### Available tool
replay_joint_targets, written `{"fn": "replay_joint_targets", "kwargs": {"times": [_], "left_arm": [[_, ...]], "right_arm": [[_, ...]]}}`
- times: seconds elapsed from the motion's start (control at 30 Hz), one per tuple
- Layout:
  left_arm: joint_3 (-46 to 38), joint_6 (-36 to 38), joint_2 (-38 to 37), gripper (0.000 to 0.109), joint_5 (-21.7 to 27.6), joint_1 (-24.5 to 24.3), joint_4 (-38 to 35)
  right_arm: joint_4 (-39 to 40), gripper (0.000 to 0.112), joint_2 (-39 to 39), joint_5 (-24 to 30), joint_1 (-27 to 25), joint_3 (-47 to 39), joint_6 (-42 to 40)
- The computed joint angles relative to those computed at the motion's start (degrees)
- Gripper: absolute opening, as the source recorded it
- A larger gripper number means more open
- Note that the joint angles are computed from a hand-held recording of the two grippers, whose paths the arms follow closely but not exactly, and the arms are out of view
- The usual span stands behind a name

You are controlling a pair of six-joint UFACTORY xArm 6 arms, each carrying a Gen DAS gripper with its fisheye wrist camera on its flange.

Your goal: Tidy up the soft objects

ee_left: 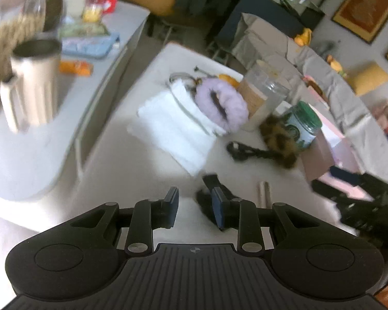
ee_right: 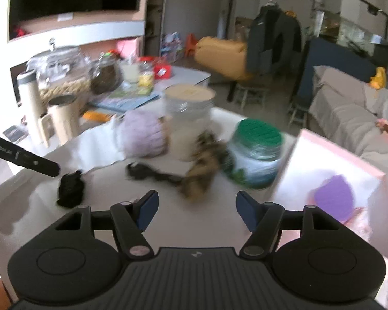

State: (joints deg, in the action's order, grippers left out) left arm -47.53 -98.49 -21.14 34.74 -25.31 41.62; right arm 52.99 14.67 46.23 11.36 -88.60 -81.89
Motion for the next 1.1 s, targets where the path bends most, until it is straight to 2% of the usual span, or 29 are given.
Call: {"fn": "replay_joint_targets", "kwargs": {"times": [0.1, 0.3, 0.4, 0.53, 0.67, 0.8, 0.93, 1.1], "left_arm": [[0.83, -1.00, 0.86, 0.031, -4.64, 0.85, 0.42], [-6.48, 4.93, 9.18, 0.031, -5.03, 1.01, 4.80], [-10.49, 7.61, 12.50, 0.032, -0.59, -0.79, 9.15], [-13.10, 12.75, 13.85, 0.033, 5.21, -4.07, 9.01], [-14.55, 16.79, 14.84, 0.035, 7.34, -5.57, 8.48], [-15.21, 20.90, 16.17, 0.039, 6.04, -5.15, 5.47], [-14.71, 21.66, 16.16, 0.040, 4.95, -4.62, 3.88], [-9.69, 17.82, 11.89, 0.040, -0.50, -2.86, 5.66]], "right_arm": [[-0.09, 0.067, -1.73, -0.99, 0.64, 3.08, -0.12], [-0.37, 0.067, -2.94, -2.32, -0.13, 5.92, -0.68], [-0.98, 0.067, -2.98, -3.18, -0.64, 6.66, -0.61], [-0.78, 0.067, -3.16, -3.53, -1.45, 7.99, -0.82], [-0.99, 0.067, -2.73, -3.02, -2.06, 8.16, 0.31], [-1.20, 0.067, -2.43, -2.10, -2.52, 8.12, 1.22], [-1.23, 0.067, -3.09, -2.31, -2.64, 9.30, 0.61], [-0.17, 0.067, -4.06, -3.07, -2.24, 10.00, -0.68]]}}
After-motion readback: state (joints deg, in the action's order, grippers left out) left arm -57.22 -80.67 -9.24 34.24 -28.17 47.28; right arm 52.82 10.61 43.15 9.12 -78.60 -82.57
